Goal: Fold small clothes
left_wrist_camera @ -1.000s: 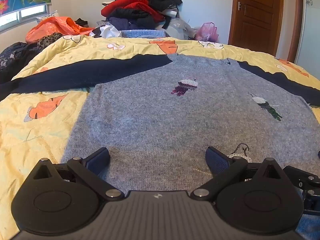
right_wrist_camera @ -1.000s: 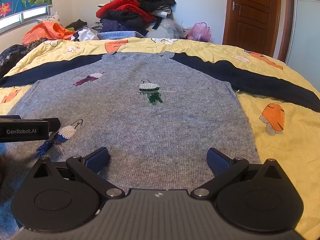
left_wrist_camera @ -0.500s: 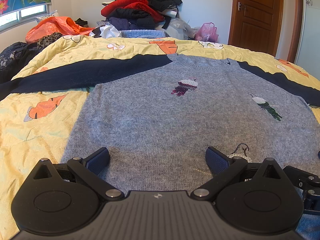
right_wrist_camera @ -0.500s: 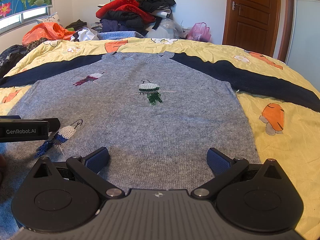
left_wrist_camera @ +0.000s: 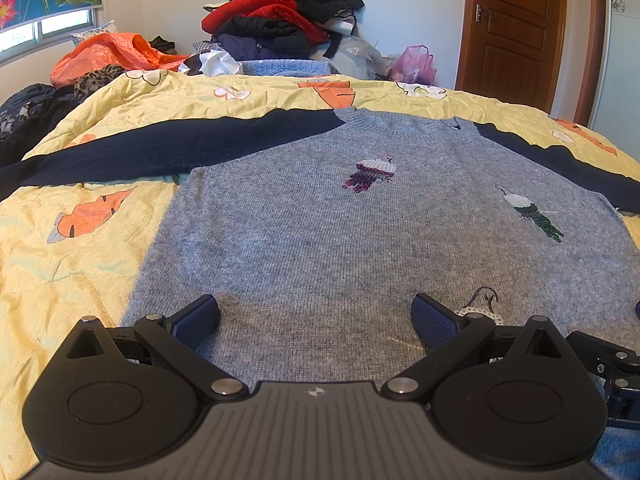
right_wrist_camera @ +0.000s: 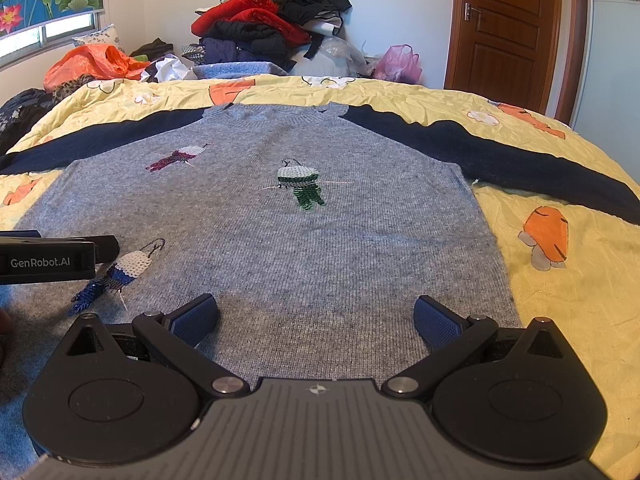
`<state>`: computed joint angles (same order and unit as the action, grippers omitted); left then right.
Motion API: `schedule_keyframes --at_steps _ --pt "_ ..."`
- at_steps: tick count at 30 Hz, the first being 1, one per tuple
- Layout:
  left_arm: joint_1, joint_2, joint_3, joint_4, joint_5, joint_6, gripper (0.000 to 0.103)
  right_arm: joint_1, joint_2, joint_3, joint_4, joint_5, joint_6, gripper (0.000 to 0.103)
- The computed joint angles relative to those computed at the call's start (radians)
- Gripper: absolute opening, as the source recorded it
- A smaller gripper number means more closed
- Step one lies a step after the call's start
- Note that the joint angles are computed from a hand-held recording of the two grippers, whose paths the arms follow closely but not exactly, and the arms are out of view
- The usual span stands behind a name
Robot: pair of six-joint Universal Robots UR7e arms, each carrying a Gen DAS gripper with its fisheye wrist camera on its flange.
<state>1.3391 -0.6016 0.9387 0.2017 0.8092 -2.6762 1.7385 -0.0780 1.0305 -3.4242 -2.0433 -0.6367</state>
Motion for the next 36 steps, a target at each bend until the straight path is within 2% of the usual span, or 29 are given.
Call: schedule_keyframes --at_steps 36 --pt "-0.002 -0.005 0.012 -0.005 -0.001 0.002 0.103 0.004 0.003 -0.003 0.001 -0.005 0.002 0.103"
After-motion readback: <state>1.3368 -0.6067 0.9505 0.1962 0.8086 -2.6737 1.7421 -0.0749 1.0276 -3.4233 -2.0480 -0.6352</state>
